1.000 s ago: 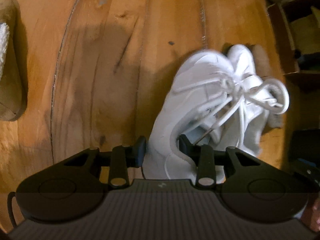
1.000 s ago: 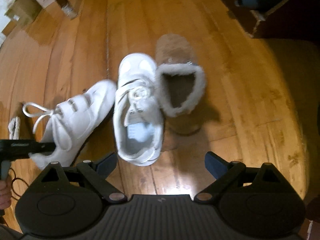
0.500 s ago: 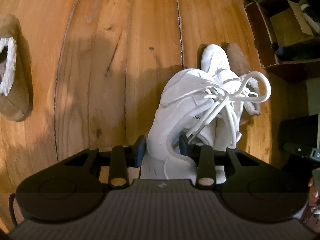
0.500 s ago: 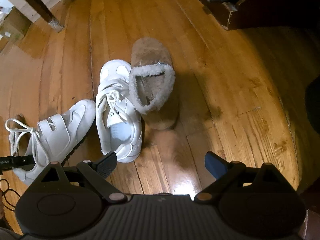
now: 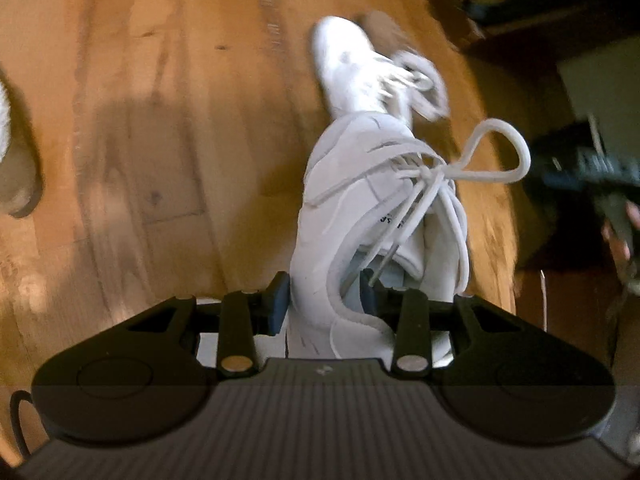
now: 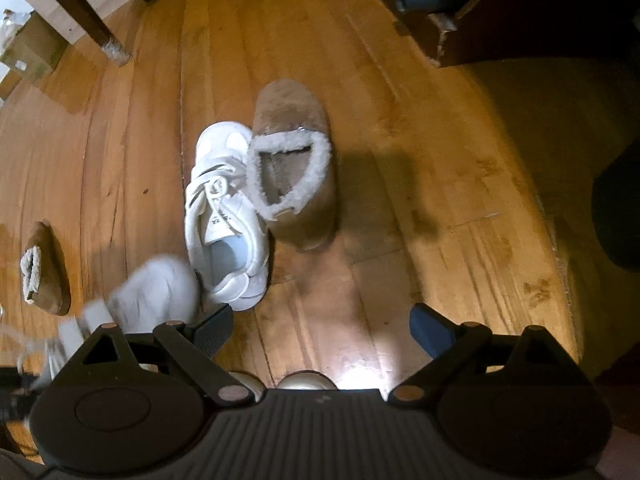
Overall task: Organize scattered shoes
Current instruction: 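Lift the white sneaker with the left gripper and carry it toward the slides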
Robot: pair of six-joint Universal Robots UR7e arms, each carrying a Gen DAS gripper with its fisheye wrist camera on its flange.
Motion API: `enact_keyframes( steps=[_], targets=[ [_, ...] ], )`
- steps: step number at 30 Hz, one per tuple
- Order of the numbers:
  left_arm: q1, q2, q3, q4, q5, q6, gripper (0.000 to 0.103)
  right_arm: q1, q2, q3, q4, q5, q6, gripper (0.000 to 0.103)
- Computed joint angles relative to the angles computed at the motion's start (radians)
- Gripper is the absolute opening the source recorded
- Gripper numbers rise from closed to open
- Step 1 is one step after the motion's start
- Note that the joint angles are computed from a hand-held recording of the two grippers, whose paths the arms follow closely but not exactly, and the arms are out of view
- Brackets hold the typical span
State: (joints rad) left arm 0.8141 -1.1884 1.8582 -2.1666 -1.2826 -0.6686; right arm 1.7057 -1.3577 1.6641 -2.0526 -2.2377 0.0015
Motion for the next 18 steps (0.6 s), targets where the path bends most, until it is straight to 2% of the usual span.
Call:
enact_keyframes(
  steps=[3,7,11,14,18],
  targets=[
    [-0.021,0.046,-0.026,-0.023,-0.036,0.033,0.036,-0.006,-0.021,-0.002,0.031,-0.028,0.015,0.095],
    [-0.055,0.181,-0.108,-0.063,-0.054,0.083,0.037,-0.013,-0.072,0.016,0.059,-0.055,0.031,0.095],
    [-0.087,0.338,-0.199,-0.087,-0.074,0.131,0.038,-0.017,-0.146,0.019,0.195,-0.154,0.138,0.095],
    [-0.095,0.467,-0.283,-0.098,-0.117,0.147,0.038,-0.003,-0.206,0.041,0.294,-0.234,0.221,0.095],
    [-0.107,0.586,-0.392,-0.016,-0.127,0.154,0.041,-0.005,-0.274,0.079,0.408,-0.287,0.335,0.096]
  ],
)
